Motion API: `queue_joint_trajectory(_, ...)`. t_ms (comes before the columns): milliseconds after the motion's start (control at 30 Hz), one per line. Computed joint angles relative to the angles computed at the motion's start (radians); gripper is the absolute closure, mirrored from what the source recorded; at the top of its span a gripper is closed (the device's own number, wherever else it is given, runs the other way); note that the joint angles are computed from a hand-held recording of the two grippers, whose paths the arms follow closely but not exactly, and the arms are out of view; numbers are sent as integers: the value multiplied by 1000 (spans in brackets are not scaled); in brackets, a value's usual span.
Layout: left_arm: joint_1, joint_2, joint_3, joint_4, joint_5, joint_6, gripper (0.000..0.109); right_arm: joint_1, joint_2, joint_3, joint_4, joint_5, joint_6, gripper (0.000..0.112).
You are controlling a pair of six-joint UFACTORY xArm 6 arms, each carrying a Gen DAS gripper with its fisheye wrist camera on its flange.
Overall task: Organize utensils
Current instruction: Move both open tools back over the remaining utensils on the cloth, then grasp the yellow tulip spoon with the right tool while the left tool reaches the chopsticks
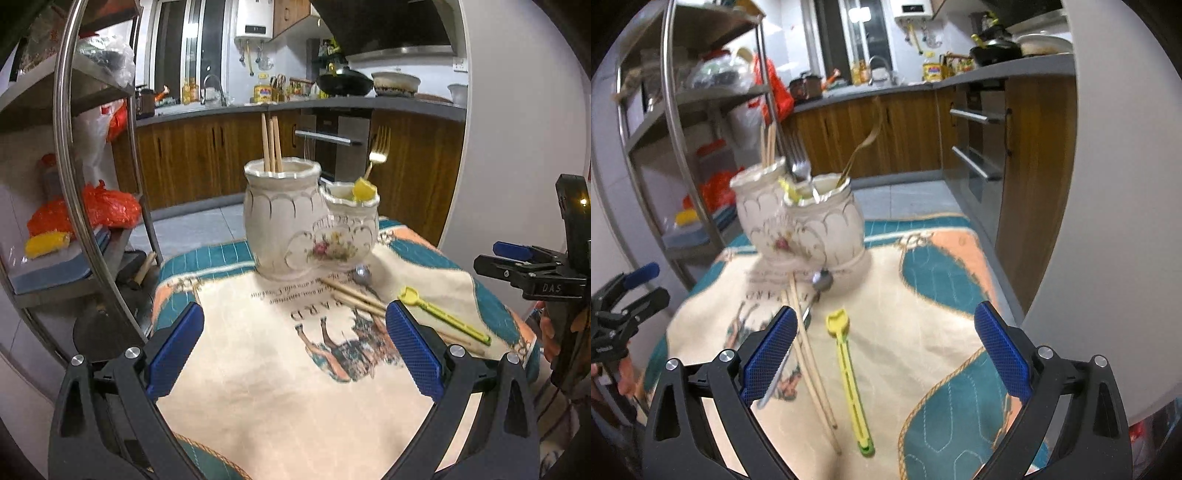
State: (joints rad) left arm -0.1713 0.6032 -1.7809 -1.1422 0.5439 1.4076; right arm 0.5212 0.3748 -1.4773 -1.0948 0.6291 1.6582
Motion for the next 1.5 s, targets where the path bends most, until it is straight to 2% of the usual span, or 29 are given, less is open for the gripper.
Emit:
queue_joint_trajectory(133, 0, 5, 11, 38, 10, -29, 11, 18, 57, -63, 118, 48, -164, 18)
queue_joint_trajectory(200, -4, 4, 17, 46, 7, -28, 11, 16, 71, -71, 152, 38, -206, 19)
queue_joint_trajectory(300, -8, 3, 28, 56, -1, -24, 11, 13, 93, -88, 206, 25, -260, 35)
queue_joint_trajectory(367, -10, 3, 32, 66, -4, -32, 11, 9, 108, -97, 262, 3, -312, 55)
queue_joint_trajectory(400, -10, 4, 31, 71, -2, -39, 11, 7, 115, -102, 291, -8, -343, 58)
queue_joint_trajectory(467, -14, 4, 33, 85, -6, -54, 11, 5, 130, -116, 343, -20, -403, 71)
queue_joint_trajectory(567, -21, 3, 36, 106, -10, -70, 11, 3, 153, -141, 408, -21, -484, 81)
queue_joint_trajectory(700, -39, -1, 46, 143, -28, -100, 11, -2, 177, -167, 451, -18, -529, 82)
queue_joint_trajectory(767, -54, 3, 46, 191, -44, -163, 11, -5, 185, -171, 449, -22, -535, 90)
queue_joint_trajectory(833, -61, 12, 36, 245, -39, -228, 11, -13, 180, -154, 431, -55, -521, 101)
queue_joint_trajectory(967, -88, 38, 12, 364, -53, -380, 11, -30, 143, -89, 324, -127, -395, 101)
queue_joint_trajectory(1100, -113, 62, -15, 469, -57, -515, 12, -57, 96, -9, 106, -220, -150, 101)
queue_joint_trajectory(1200, -132, 91, -51, 561, -72, -631, 13, -76, 79, 16, 11, -274, -41, 101)
queue_joint_trajectory(1333, -139, 148, -149, 647, 3, -791, 33, -88, 67, 33, -104, -312, 76, 101)
queue_joint_trajectory(1500, -155, 212, -241, 757, 73, -950, 56, -83, 41, 54, -225, -303, 187, 101)
